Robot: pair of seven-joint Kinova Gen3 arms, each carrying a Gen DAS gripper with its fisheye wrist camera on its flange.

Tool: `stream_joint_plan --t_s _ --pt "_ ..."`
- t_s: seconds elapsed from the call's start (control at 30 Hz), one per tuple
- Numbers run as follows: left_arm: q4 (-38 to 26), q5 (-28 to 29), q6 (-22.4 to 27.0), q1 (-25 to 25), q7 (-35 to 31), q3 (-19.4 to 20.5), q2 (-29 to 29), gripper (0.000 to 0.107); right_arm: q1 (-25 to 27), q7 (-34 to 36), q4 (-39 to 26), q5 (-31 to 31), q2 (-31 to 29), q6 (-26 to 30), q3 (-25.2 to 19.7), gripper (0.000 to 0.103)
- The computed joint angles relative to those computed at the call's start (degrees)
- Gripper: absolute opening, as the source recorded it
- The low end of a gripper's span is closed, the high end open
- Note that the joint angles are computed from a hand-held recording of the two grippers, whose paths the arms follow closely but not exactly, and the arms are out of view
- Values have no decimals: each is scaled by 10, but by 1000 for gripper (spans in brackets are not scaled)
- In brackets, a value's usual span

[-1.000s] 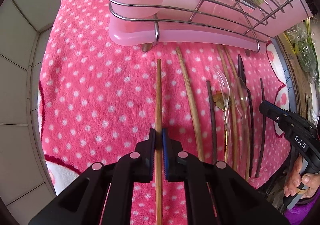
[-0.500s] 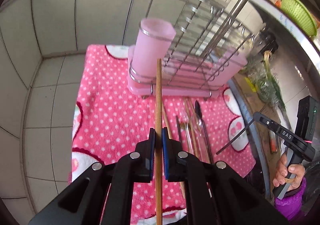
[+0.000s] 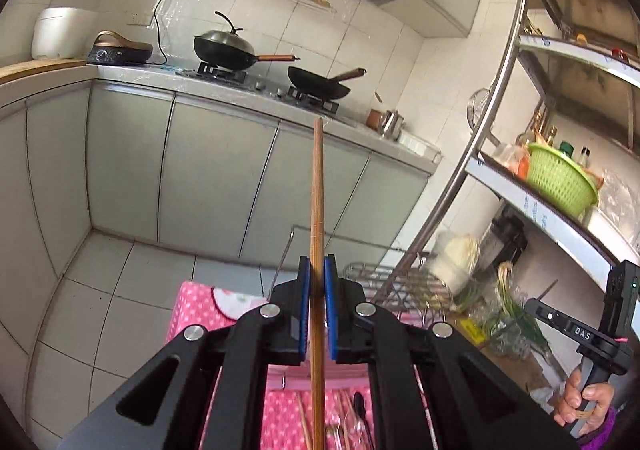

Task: Organize utensils
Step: 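Lift and drop the chopstick into the pink cup while the right tool drops the spoon in, then move both open tools back down to the utensils on the mat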

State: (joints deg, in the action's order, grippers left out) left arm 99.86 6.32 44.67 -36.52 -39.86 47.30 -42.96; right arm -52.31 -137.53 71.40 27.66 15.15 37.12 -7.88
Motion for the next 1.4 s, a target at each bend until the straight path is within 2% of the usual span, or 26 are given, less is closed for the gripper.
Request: stream_joint_plan --t_s 0.17,0.3,0.37,0.5,0.63,0.8,0.97,1.17,1.27,1.33,1.4 --pt "16 0 -85 -88 26 24 -1 6 -5 7 -66 19 32 23 16 5" --pt "34 12 -150 -168 46 61 -16 6 -15 22 -116 26 66 41 35 5" --pt "35 13 -162 -211 49 86 -32 6 -15 34 -136 19 83 47 39 5" --pt "55 34 -188 -256 36 120 -59 6 -11 65 -169 -11 116 64 44 5" --pt "87 58 -200 -262 15 140 -87 6 0 87 -174 -51 137 76 43 5" --pt "116 81 -199 -233 -23 156 -82 6 18 104 -164 -104 148 83 36 5" --pt "126 108 -192 -209 -48 169 -36 6 18 109 -169 -125 161 99 39 5" --pt "105 119 -150 -210 -63 178 3 10 21 104 -169 -138 171 101 44 6" --pt "92 118 -123 -206 -71 174 19 25 19 103 -169 -138 170 107 45 14" --pt "88 115 -111 -200 -75 170 22 34 28 110 -159 -146 163 98 39 31" --pt "83 112 -96 -195 -77 164 20 35 27 104 -139 -142 150 84 43 34"
